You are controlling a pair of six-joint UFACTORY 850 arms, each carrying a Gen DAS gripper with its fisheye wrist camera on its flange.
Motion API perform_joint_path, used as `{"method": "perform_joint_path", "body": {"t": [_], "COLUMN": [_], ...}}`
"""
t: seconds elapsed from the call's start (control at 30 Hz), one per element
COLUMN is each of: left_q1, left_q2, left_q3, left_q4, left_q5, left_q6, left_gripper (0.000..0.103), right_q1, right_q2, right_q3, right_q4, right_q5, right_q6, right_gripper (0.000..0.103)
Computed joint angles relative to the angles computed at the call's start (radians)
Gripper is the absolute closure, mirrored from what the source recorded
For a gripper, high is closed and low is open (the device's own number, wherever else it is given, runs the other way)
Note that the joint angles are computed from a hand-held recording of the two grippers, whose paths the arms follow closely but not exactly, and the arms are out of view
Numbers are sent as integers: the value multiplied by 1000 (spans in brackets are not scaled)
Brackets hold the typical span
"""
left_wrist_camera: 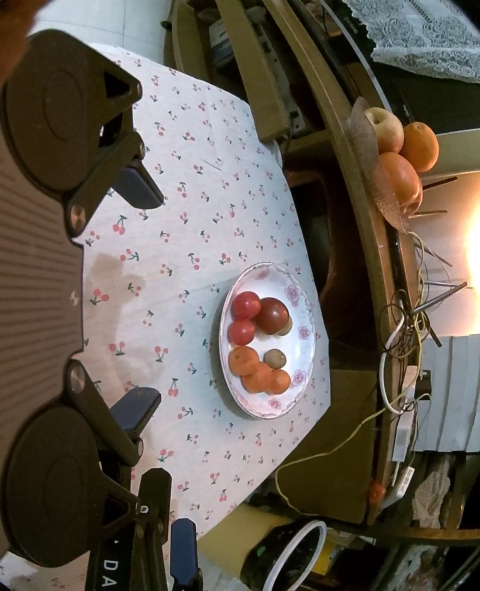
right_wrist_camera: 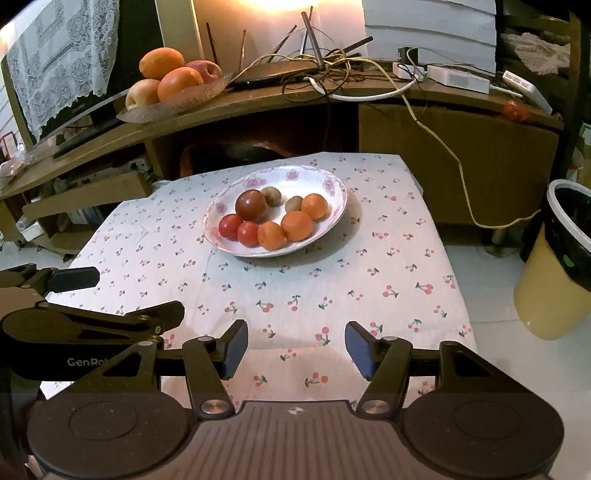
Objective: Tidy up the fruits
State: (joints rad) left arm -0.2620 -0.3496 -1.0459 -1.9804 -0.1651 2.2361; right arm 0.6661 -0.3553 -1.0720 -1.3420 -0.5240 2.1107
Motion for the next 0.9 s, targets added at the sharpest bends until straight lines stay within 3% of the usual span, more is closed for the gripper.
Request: {"method": "perform_joint_path", "body": {"t": [0.9], "left_q1": [12], "left_q2": [75], "left_q3": [103], "left_q4": [74], "left_q5": [30], "left_q6": [-92], "left_gripper": [0], "right_q1": [57], "right_q2": [13], "right_q3": [21], "right_q4": [87], "right_q5": [-16], "right_q6": [-29], "right_gripper": [43]}}
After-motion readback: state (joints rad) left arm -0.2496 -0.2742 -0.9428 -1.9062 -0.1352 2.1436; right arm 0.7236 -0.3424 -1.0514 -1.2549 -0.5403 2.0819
